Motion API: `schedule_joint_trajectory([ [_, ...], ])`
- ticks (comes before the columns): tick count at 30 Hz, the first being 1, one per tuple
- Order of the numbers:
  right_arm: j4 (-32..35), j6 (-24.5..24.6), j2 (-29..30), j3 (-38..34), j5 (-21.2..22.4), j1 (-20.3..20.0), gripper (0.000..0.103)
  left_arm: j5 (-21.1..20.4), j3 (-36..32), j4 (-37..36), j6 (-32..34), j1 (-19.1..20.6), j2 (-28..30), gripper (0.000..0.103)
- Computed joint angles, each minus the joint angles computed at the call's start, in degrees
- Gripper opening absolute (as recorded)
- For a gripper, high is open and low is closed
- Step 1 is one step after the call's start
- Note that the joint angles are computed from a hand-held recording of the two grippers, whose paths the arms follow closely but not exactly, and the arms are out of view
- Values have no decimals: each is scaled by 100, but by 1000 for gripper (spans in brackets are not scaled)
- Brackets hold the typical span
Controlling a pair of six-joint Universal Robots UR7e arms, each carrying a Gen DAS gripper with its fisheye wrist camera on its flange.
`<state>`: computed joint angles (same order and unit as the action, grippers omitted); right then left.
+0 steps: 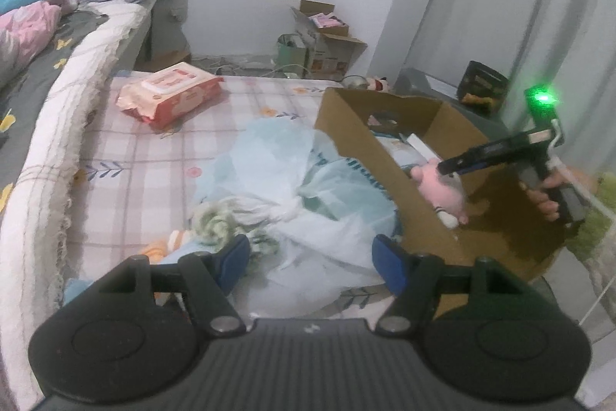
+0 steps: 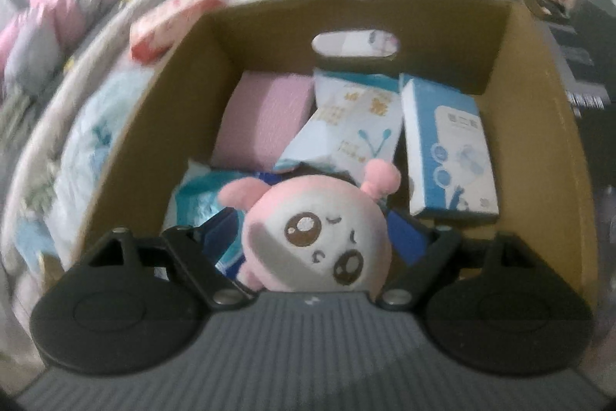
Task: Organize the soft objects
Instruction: 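Carry the pink plush toy into the cardboard box and open the right tool, then move the right tool back to the blue towel on the bed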
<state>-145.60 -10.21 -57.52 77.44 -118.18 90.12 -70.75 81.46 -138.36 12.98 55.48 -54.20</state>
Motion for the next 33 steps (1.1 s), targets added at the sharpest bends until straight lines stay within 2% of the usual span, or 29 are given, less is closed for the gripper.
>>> schedule_joint_trajectory([
  [7, -996, 543, -409, 603, 350, 199, 85, 176, 221, -192, 23, 83, -249, 74],
  [10, -1461, 936, -611, 937, 722, 374, 85, 294, 379, -311, 19, 126, -421, 75],
  [13, -1560, 1549, -700, 1168, 969, 594, 85, 382, 563, -414, 48, 182, -605, 77],
  [16, -1622, 1709, -637, 1368, 1485, 749, 85, 555, 712, -371, 27, 235, -764, 77],
  [23, -1651, 2009, -58, 1393, 2781, 948, 85, 674, 1007, -215, -68, 395, -1079, 77],
  [27, -1391, 2076, 460, 1036, 2995, 1105, 83, 725, 1177, -93, -86, 473, -1209, 77],
  [33, -509, 2096, 1419, 14, 3283, 1310, 75, 608, 1400, -156, -260, 629, -1276, 70],
])
